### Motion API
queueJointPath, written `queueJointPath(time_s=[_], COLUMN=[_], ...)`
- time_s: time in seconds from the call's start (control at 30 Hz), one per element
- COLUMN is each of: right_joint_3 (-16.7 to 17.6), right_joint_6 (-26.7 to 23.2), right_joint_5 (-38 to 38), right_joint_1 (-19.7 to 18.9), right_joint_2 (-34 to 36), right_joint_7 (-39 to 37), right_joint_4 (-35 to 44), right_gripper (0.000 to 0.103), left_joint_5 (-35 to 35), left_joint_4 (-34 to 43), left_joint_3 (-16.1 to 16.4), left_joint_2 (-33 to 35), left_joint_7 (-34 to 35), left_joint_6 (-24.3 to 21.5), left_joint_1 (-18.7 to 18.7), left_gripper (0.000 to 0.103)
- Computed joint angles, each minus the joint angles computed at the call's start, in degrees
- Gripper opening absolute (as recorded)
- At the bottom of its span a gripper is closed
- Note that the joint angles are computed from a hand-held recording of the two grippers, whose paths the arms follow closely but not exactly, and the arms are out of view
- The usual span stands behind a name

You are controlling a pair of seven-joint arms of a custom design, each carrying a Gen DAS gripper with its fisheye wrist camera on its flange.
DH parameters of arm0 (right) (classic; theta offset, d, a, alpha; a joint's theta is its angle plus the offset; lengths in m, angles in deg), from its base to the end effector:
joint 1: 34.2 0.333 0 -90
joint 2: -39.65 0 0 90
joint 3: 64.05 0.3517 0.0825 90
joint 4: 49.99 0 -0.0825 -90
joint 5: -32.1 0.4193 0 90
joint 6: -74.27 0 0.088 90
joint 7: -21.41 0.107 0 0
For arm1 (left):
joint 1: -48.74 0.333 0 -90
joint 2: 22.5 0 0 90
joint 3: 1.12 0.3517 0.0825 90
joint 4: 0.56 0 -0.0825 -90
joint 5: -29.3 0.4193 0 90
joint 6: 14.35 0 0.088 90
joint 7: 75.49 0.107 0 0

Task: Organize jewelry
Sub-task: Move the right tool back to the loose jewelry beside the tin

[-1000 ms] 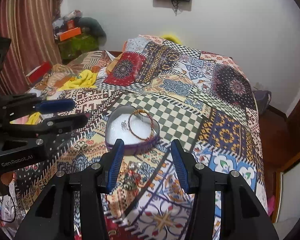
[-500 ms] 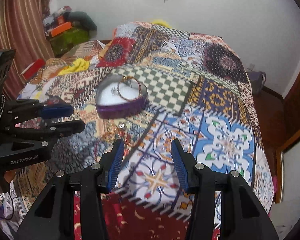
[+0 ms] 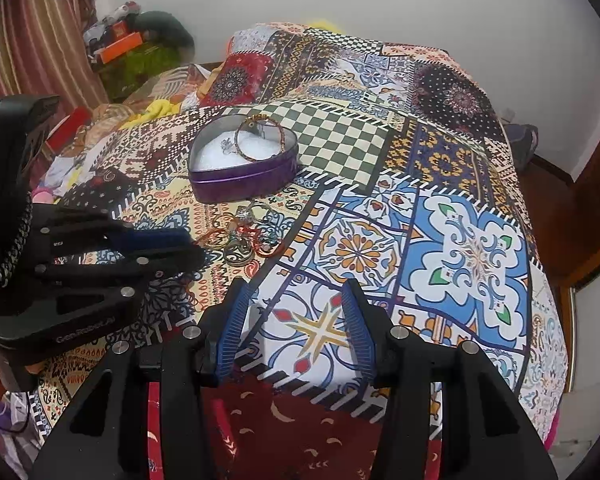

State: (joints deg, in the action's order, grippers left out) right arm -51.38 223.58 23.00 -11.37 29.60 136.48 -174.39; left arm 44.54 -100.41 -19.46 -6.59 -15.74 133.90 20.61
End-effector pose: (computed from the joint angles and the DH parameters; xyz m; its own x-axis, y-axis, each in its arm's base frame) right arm 0.4584 0.3392 0.5558 0.3183 -0.9454 -0.0704 -0.7849 -0.2211 -0.5788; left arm 0.5080 -0.5081 0.5066 -0.4500 -0.8823 0.1382 -0.7794 0.3125 -0.5430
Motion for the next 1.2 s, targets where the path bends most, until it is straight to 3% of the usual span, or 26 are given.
queueJointPath(time_s=[0.13,0.3,0.77,0.93,1.03,1.2], right_joint_3=[-0.29,-0.73,-2.30,-2.75,-2.87,-2.81], right_joint_6=[-0.34,-1.46,-5.55,-5.47,-5.48,-4.29], right_joint_5=[1.30,2.54,6.09,7.95,7.63,5.29], right_joint_1=[0.66,1.66,3.89,4.21,4.31,4.58], right_joint_2=[1.28,3.21,9.16,9.77,10.03,9.66], right_joint_7=[-1.97,-5.03,-12.56,-14.38,-14.69,-13.78], right_joint_4=[1.13,3.19,9.74,9.99,10.22,9.81], right_gripper=[0.045,0.045,0.044,0.033,0.021,0.020], left_joint_5=[1.77,6.92,8.43,8.05,8.04,8.34], left_joint_4=[-0.54,-2.40,-5.96,-5.96,-5.95,-6.06], left_joint_3=[0.80,2.39,1.58,1.43,1.41,1.33], left_joint_2=[-0.26,-1.81,-6.09,-6.10,-6.09,-6.68], left_joint_7=[-1.84,-7.67,-9.69,-9.99,-10.45,-10.57], left_joint_6=[0.62,2.72,8.56,8.62,8.43,8.39], left_joint_1=[-0.49,-1.18,1.19,1.42,1.38,1.36], left_gripper=[0.000,0.000,0.000,0.000,0.000,0.000])
